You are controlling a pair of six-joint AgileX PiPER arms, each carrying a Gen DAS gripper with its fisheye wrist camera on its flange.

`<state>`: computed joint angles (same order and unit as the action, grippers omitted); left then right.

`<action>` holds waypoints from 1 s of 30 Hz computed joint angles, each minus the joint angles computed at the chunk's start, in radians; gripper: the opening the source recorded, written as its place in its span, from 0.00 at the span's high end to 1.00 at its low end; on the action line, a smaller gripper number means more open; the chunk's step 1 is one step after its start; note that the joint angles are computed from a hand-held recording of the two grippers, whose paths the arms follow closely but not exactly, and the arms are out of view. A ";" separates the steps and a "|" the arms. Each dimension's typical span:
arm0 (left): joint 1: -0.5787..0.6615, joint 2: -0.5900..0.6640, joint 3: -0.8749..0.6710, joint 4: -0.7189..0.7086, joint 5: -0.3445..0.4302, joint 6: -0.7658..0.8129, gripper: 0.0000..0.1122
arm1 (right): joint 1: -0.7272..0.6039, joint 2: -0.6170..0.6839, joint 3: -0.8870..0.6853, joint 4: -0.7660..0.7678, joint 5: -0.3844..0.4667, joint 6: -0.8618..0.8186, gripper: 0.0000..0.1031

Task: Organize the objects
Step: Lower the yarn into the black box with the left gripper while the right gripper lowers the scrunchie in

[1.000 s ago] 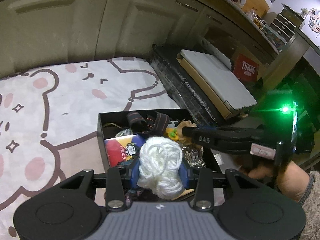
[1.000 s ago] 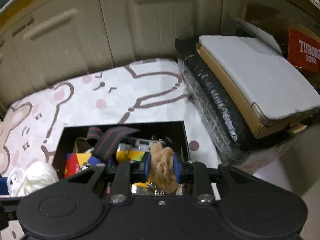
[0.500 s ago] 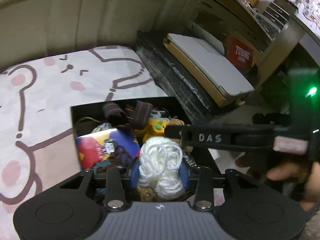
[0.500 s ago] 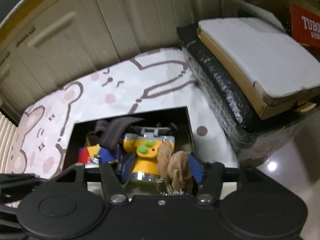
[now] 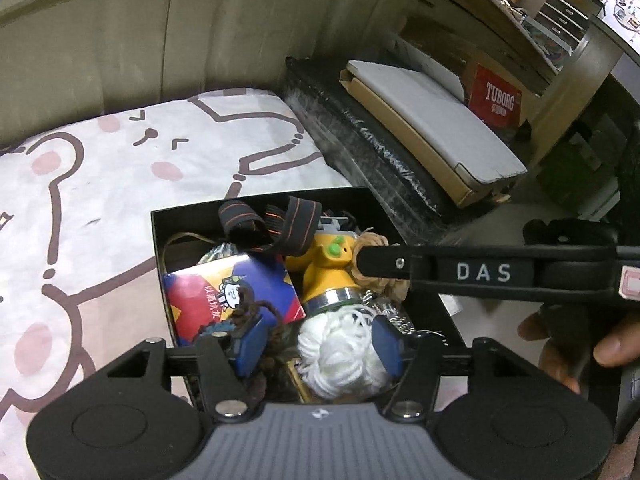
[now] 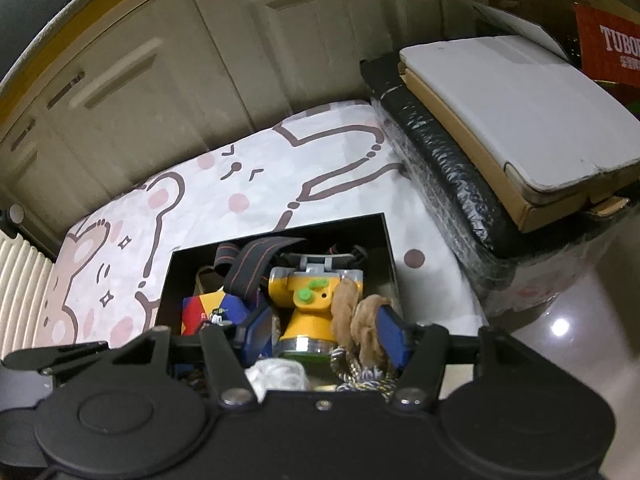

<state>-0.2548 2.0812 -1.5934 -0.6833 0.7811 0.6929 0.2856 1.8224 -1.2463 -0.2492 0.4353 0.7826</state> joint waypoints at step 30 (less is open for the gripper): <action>0.078 -0.264 0.192 0.022 -0.040 -0.007 0.20 | 0.209 -0.174 0.015 -0.338 0.200 0.317 0.19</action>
